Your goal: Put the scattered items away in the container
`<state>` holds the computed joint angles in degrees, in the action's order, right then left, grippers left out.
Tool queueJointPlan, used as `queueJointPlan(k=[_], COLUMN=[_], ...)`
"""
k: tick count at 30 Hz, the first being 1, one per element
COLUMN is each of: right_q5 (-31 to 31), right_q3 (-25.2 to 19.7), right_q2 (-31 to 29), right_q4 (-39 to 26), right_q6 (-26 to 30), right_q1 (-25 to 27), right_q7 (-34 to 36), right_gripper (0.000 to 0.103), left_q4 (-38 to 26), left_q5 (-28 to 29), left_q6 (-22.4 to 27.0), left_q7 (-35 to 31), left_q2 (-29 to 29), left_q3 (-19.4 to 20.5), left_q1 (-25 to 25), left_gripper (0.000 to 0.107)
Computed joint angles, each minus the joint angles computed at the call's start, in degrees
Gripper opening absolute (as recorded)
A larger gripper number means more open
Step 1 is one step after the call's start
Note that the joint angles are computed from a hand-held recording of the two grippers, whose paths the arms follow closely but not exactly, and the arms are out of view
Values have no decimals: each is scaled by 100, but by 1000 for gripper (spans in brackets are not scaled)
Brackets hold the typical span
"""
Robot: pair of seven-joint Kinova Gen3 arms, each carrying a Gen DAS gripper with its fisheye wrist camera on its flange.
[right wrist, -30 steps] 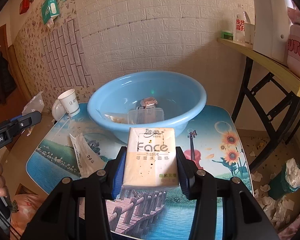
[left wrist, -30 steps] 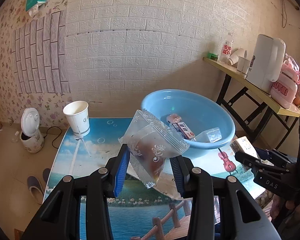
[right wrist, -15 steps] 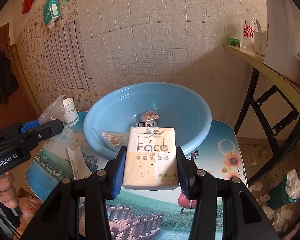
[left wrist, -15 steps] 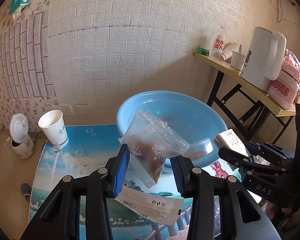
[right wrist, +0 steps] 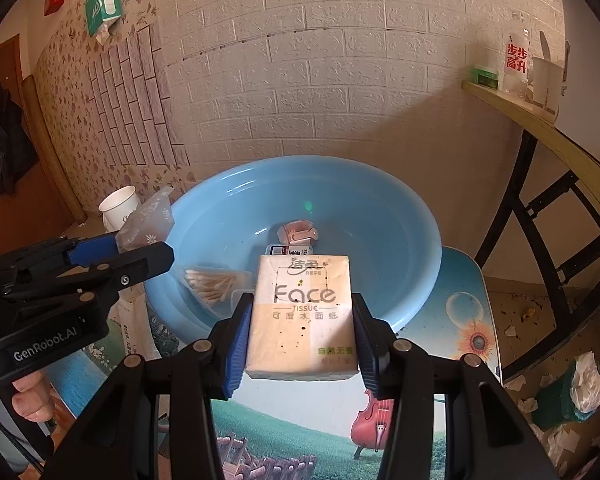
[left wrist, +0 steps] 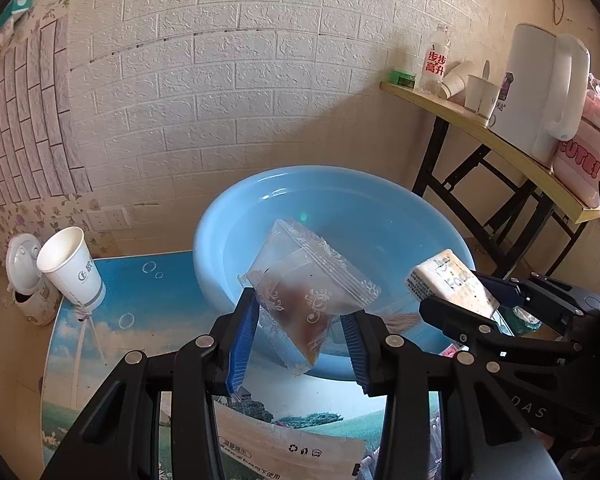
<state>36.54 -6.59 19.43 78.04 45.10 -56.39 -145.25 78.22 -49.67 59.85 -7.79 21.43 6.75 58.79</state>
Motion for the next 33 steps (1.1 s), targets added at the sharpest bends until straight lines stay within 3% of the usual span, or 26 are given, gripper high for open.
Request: queueJointPlan(k=[13, 33], right_q5=[11, -128], right_q3=[63, 228], right_q2=[108, 407], right_q4=[-25, -371], right_q6=[-120, -218], right_q1=[-28, -8], right_q7=[65, 374], right_gripper=[47, 47], left_q4=[-81, 267], left_q5=[128, -83], left_q6=[-303, -366], left_q7=[-227, 138], left_q2=[185, -7], left_q3=[-133, -147], left_q1=[-115, -146], left_gripper=[42, 50])
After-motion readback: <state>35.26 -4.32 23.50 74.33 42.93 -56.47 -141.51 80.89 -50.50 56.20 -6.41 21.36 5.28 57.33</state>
